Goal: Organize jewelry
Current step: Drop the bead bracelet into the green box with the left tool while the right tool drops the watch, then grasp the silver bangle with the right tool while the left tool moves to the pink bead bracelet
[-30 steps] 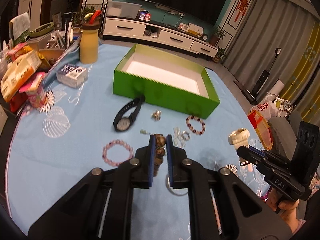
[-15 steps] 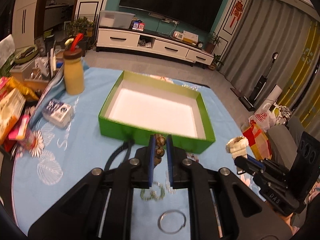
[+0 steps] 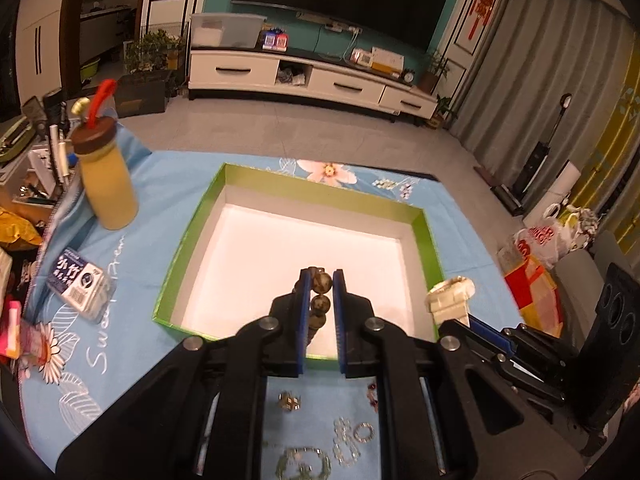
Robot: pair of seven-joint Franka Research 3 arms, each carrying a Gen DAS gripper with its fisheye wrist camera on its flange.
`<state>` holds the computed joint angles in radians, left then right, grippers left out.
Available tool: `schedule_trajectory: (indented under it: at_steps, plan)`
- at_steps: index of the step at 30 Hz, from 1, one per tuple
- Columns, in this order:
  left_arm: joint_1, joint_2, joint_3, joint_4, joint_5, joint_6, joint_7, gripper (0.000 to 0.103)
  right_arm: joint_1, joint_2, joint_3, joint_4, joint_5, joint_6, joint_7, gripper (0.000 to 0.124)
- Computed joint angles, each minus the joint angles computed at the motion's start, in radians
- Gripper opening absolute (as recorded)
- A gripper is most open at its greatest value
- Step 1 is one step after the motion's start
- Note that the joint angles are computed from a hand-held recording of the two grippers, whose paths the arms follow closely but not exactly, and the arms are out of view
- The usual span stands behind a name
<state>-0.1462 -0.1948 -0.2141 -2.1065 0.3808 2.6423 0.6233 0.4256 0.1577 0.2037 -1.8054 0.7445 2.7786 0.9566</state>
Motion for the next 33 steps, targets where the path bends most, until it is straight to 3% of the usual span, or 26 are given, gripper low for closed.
schedule_trajectory:
  at_steps: [9, 10, 11, 13, 15, 17, 26, 33]
  plan:
    - [0.011, 0.108, 0.011, 0.079, 0.048, -0.067, -0.03, 0.012, 0.039, 0.17, -0.037, 0.188, -0.249, -0.051, 0.208, 0.016]
    - [0.012, 0.111, 0.014, 0.081, 0.05, -0.068, -0.033, 0.022, 0.042, 0.183, -0.042, 0.204, -0.271, -0.047, 0.232, 0.018]
    - [0.013, 0.115, 0.018, 0.086, 0.047, -0.073, -0.031, 0.041, 0.045, 0.194, -0.047, 0.22, -0.292, -0.053, 0.259, 0.024]
    - [0.016, 0.108, 0.015, 0.09, 0.089, -0.101, -0.063, 0.062, 0.031, 0.196, -0.039, 0.227, -0.287, -0.053, 0.291, 0.037]
    - [0.015, 0.085, 0.014, 0.074, 0.109, -0.103, -0.071, 0.068, -0.004, 0.166, -0.006, 0.188, -0.23, -0.027, 0.252, 0.04]
    - [0.016, 0.044, 0.006, 0.041, 0.145, -0.117, -0.092, 0.085, -0.038, 0.114, 0.021, 0.123, -0.156, -0.004, 0.193, 0.045]
    - [0.008, -0.242, -0.047, -0.22, 0.187, -0.185, -0.171, 0.1, -0.048, -0.144, -0.015, -0.196, 0.112, -0.009, -0.029, 0.048]
    - [-0.05, -0.472, -0.086, -0.41, 0.09, -0.336, -0.232, 0.101, 0.009, -0.287, -0.068, -0.38, 0.144, -0.055, -0.054, 0.048]
